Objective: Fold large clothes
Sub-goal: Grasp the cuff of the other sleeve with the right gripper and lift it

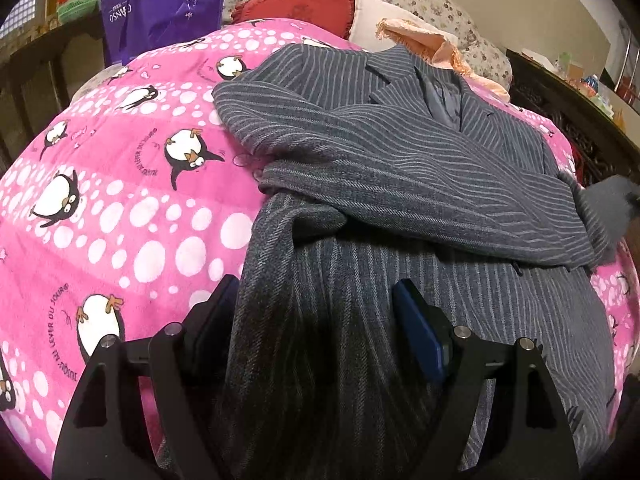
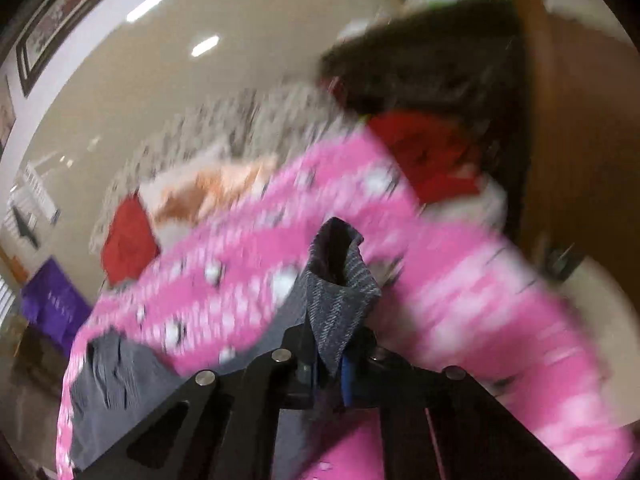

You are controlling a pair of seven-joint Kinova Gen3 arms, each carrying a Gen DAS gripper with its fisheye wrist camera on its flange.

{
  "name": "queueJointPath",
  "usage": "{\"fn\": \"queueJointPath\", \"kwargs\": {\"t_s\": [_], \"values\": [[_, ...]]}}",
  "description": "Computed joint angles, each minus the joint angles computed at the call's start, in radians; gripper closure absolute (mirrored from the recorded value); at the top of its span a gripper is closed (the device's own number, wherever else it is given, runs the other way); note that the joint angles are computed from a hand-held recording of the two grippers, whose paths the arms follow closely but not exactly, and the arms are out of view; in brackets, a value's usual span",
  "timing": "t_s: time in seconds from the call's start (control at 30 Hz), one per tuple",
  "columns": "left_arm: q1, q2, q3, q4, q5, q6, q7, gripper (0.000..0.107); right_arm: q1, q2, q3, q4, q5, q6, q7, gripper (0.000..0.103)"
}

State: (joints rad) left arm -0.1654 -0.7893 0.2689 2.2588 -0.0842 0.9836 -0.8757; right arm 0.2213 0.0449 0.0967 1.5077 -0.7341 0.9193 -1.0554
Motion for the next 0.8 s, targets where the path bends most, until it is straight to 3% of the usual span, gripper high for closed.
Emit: {"fn": "queueJointPath", "kwargs": {"t_s": [0.13,0.23,0.33,0.43,0.57,0.7,0.8], "values": [[0.002,-0.006,-0.002,0.004,0.006,-0.004,0.000,0.028,-0.034,-0.067,0.066,-0.057,0.066,0.007,-0.046,0.096],[0.007,-0.014,-0.011,0.007,0.011,-0.007,-0.003,0.028,-0.173,-0.116,0.162,-0.049,0.089,0.013,-0.047,0.096],[0.009,-0.022,-0.015,0.010,0.016,-0.007,-0.006,0.028,-0.312,-0.161,0.175,-0.026,0.104,0.038,-0.035,0.096],[0.012,-0.033,-0.027,0.014,0.024,-0.011,-0.010,0.028,-0.447,-0.202,0.120,0.036,0.081,0.018,-0.023,0.096],[0.012,-0.041,-0.034,0.016,0.032,-0.013,-0.015,0.028,-0.625,-0.175,-0.020,0.119,0.071,-0.073,-0.069,0.096],[0.009,-0.045,-0.036,0.016,0.039,-0.012,-0.019,0.028,-0.804,-0.071,-0.107,0.192,0.186,-0.204,-0.218,0.096],[0.012,-0.053,-0.045,0.018,0.046,-0.014,-0.023,0.028,-0.943,0.003,-0.098,0.241,0.308,-0.237,-0.312,0.090]]}}
